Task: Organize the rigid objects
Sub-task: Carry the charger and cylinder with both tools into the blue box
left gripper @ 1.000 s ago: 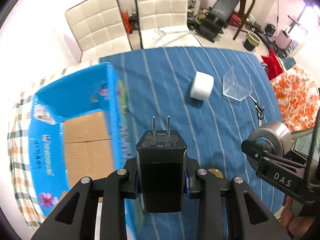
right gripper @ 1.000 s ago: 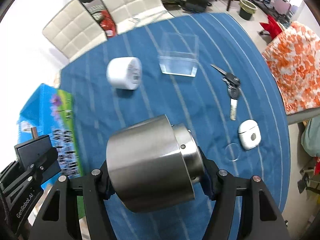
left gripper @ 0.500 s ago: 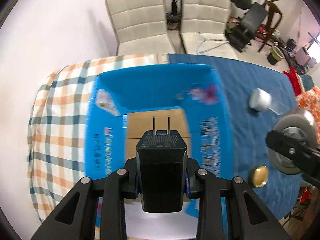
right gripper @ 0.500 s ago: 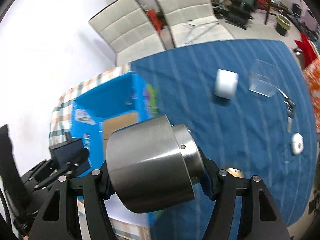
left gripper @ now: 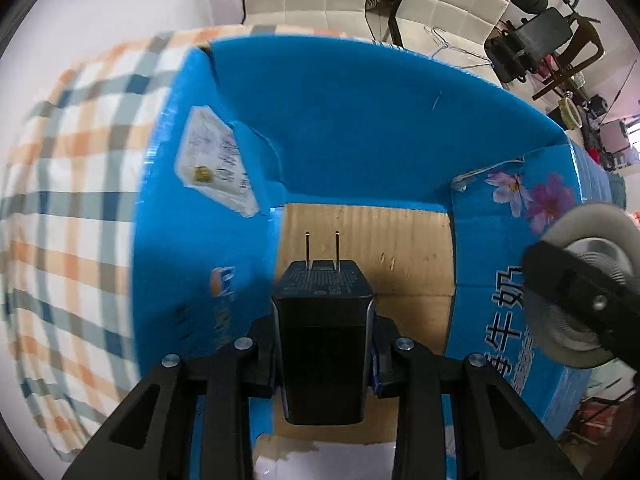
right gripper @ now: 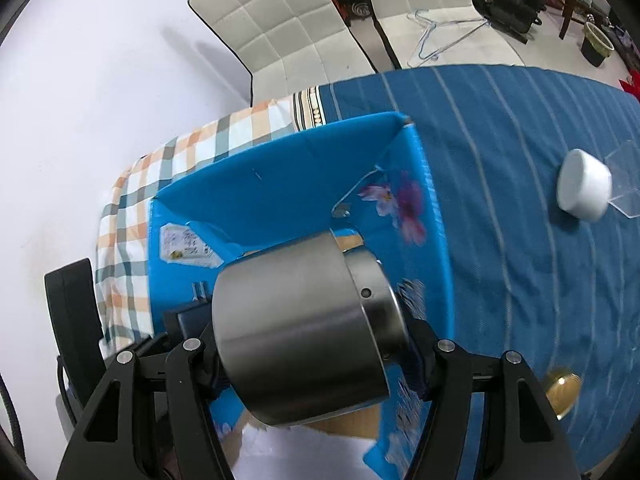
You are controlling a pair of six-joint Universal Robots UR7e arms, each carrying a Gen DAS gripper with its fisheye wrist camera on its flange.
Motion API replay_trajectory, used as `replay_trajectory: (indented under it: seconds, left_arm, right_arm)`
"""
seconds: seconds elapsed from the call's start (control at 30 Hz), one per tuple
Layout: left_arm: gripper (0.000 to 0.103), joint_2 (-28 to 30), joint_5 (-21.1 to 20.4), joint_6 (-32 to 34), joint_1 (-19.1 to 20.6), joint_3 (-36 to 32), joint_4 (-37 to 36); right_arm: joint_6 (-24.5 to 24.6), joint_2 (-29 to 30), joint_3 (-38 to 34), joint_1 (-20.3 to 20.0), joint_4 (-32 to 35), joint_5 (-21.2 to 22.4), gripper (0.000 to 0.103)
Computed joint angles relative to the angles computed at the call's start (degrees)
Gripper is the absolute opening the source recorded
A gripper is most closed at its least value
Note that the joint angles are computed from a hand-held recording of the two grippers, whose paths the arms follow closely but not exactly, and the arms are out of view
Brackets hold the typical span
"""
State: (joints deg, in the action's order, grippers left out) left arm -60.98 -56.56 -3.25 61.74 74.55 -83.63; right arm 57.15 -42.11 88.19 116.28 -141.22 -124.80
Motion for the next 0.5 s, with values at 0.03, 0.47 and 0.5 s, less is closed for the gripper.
replay_trajectory:
  seconds: [0.03,0.47,0.5]
  left_arm:
    - [0.028,0.4,-0.34,0.24,0.18,-0.06,-0.12]
    - [0.028,3.54,0.15,-3.16,1.31,-0.83,0.89]
    - [0.028,3.89,-0.6,-3.28,1.62,-1.23,1.43]
  right_arm:
    - [-0.08,0.34,-0.04,-0.52,-0.42,0.51,0.069]
    - [-2.24,7.29,-7.71,-5.21,4.59,4.27,0.069]
    - [-2.39,7.65,-8.45,-5.52,5.8,4.58,0.069]
